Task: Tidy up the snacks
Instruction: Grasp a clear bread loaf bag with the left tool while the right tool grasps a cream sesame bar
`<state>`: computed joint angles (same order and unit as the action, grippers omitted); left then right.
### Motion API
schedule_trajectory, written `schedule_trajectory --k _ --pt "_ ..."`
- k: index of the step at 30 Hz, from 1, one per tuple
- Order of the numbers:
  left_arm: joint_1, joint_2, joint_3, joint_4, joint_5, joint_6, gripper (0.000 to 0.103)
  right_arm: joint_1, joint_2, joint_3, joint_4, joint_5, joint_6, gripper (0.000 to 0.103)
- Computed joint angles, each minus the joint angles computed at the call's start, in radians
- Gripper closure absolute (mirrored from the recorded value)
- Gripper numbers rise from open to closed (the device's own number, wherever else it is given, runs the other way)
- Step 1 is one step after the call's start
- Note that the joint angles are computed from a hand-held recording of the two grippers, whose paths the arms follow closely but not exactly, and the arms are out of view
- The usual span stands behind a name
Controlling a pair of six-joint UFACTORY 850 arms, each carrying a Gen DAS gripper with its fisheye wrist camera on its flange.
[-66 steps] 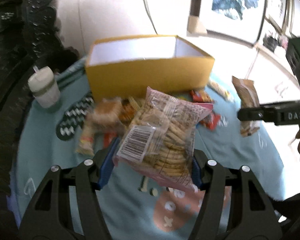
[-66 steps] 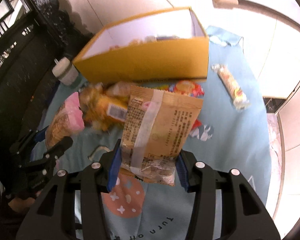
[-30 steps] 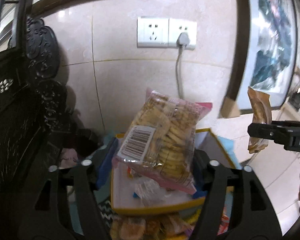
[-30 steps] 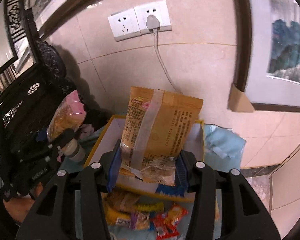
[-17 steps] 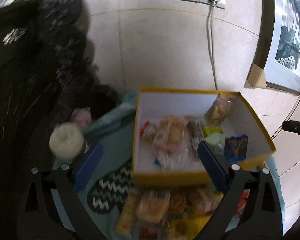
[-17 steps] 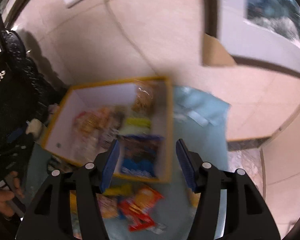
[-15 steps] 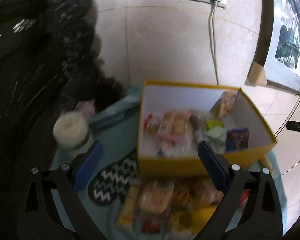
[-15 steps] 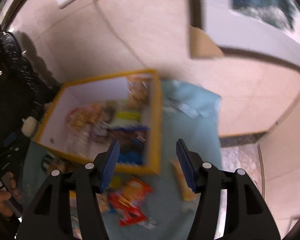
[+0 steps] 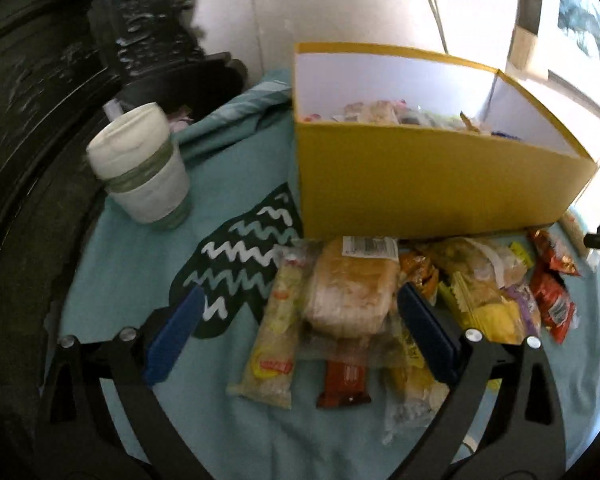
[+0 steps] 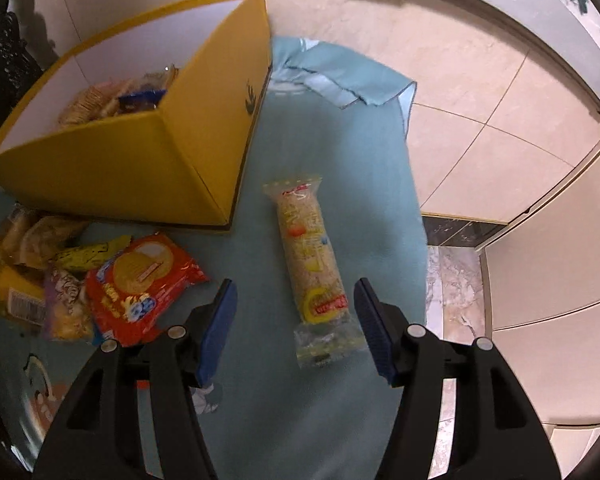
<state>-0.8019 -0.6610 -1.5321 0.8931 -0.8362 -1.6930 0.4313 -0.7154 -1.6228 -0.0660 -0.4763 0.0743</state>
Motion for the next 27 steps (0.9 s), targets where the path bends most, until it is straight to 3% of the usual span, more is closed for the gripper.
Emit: schedule_trajectory --k 9,10,11,12,13,14,20,27 --pt "0.039 -0.093 -0.093 -0.105 0.045 0.168 0.005 0.013 -0.09 -0.108 -0.087 -0.08 0.066 0.042" --pt "0.046 -0.098 -0.097 -0.139 0.05 0.192 0.011 0.006 -0.103 -0.122 -0.039 -0.106 0.039 0.051" --pt "0.052 -0.094 -0.085 -0.16 0.073 0.198 0.028 0.001 -0.104 -0.119 0.011 -0.111 0.012 0.059" --pt "0.05 -0.09 -0.078 -0.153 0.078 0.194 0.031 0.002 -0.091 -0.1 0.019 -0.095 0.002 0.062" --pt "0.042 -0.087 -0.071 -0.124 0.078 0.185 0.042 0.004 -0.082 -0.086 0.019 -0.086 -0.007 0.066" --pt "0.034 -0.084 -0.067 -0.106 0.084 0.193 0.044 0.005 -0.073 -0.073 0.04 -0.081 -0.029 0.067" --pt "0.006 -0.025 0.02 -0.016 0.135 0.037 0.046 -0.002 0.017 0.048 0.245 -0.017 -0.17 0.069" --pt "-0.031 0.015 0.055 0.02 0.13 -0.024 0.046 0.021 0.144 0.191 0.409 0.036 -0.303 0.071"
